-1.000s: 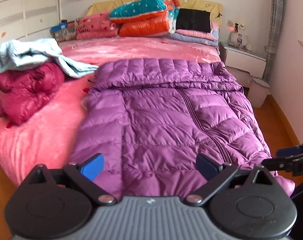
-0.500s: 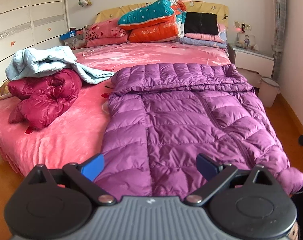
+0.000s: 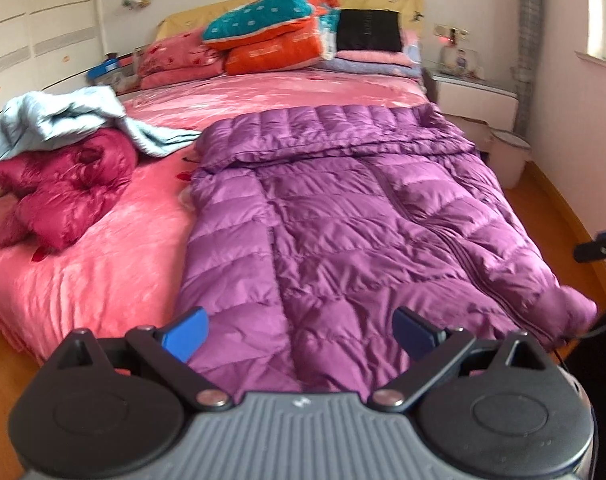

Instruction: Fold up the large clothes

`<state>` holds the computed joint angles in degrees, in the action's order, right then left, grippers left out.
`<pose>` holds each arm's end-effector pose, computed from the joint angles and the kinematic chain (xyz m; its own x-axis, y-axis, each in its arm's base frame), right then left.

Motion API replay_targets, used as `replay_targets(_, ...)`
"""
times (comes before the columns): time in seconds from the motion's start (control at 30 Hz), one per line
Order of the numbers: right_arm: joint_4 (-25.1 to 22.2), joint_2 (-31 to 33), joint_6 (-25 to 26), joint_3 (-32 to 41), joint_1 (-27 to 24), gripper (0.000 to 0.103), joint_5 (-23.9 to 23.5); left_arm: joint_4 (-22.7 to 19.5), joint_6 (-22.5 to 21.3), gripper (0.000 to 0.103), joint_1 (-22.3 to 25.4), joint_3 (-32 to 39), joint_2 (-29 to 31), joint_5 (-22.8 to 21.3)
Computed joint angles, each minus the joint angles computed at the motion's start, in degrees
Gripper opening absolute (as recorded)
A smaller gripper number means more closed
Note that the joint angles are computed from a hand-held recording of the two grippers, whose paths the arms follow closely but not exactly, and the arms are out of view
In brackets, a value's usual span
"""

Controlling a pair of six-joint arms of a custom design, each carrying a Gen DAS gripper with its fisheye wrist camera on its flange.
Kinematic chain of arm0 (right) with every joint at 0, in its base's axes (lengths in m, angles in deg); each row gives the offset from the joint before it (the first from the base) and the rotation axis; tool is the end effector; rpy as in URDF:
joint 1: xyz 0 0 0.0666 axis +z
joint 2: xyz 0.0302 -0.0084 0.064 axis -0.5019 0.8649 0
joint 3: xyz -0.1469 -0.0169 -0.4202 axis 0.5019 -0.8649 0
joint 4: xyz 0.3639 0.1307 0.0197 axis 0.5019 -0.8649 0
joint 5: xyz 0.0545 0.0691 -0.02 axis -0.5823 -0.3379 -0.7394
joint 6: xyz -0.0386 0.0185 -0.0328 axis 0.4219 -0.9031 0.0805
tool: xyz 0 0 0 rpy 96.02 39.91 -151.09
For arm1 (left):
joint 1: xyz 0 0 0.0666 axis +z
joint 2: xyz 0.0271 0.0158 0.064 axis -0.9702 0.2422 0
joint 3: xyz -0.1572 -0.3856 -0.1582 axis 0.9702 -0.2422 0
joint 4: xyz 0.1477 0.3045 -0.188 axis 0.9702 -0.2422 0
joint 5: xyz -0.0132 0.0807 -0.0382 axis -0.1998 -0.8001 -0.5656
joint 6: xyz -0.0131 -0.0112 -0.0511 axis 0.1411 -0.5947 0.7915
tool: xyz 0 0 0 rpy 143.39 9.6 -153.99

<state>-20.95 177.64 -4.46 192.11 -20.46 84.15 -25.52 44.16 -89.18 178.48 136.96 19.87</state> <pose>0.5675 0.0955 0.5876 -0.7580 0.0866 -0.6465 0.0050 0.9919 0.1271 0.6538 -0.1561 0.5365 -0.5776 0.2732 -0.7692 0.3552 0.9326 0.0645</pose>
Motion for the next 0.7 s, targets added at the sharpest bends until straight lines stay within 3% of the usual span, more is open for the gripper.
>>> replay_targets(0.47,-0.65,0.13,4.17,-0.7,0.43,0.103,1.04,-6.84,-6.97,0.098,-0.93,1.55,1.68,5.65)
replay_targets(0.7,-2.41,0.19,7.34,-0.63,-0.38,0.103,-3.73,-9.59,-9.15,0.098,-0.99,2.35,2.77,6.33)
